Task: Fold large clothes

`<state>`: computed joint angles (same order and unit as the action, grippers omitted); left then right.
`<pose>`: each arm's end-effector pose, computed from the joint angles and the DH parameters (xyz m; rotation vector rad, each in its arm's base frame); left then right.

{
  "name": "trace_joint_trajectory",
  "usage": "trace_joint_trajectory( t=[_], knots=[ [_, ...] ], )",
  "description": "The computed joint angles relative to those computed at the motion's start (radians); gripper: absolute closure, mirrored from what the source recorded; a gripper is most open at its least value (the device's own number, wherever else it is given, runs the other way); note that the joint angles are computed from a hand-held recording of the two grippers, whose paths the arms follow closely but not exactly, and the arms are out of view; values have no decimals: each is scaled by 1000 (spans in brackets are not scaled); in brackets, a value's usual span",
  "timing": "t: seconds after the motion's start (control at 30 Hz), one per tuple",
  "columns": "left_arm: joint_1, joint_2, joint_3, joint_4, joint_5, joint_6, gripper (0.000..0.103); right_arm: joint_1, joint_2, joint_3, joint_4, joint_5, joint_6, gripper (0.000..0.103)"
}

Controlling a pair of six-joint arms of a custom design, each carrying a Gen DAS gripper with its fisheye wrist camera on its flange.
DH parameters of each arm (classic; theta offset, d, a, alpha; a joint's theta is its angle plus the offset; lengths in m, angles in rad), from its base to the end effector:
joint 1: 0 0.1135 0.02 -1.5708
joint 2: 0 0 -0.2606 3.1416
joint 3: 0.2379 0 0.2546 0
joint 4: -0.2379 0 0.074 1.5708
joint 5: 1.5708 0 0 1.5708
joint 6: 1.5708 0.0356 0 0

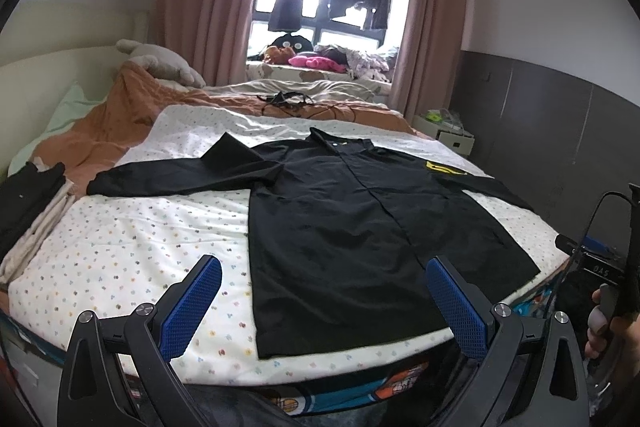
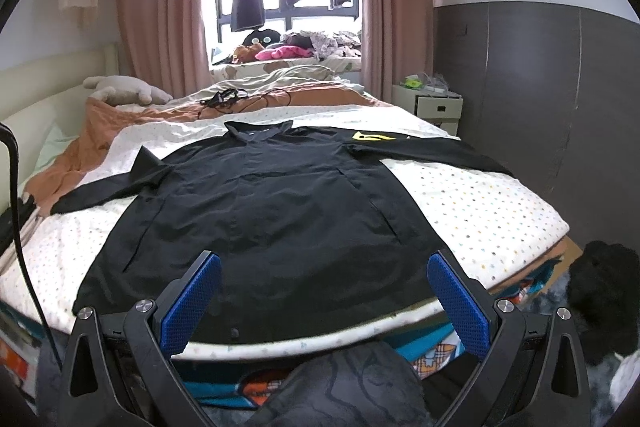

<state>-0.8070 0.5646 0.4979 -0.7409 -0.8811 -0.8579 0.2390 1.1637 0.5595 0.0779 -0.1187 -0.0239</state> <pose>0.1011 -0.0659 0.2265 -0.4319 2.0028 0.0414 0.2410 0.0631 0.2067 -0.3467 2.0744 0.2540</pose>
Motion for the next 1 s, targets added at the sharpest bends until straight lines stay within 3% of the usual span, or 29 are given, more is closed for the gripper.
trace_joint_trajectory(
  t=[0.1, 0.33, 0.73, 0.87, 1.0],
  knots=[
    [181, -19, -25, 111, 129, 155, 1, 21, 83, 49, 31, 12, 14, 0],
    [572, 3, -37, 257, 417, 379, 1, 86, 271, 209, 61, 41, 62, 0],
    [1050, 200, -5, 436, 755, 574, 1, 215, 542, 487, 57, 67, 81, 0],
    [1191, 282, 13, 501, 823, 600, 4, 252, 626, 592, 34, 57, 83, 0],
    [1327, 385, 47, 548, 906, 633, 14, 280, 719, 704, 2, 41, 91, 5]
  ],
)
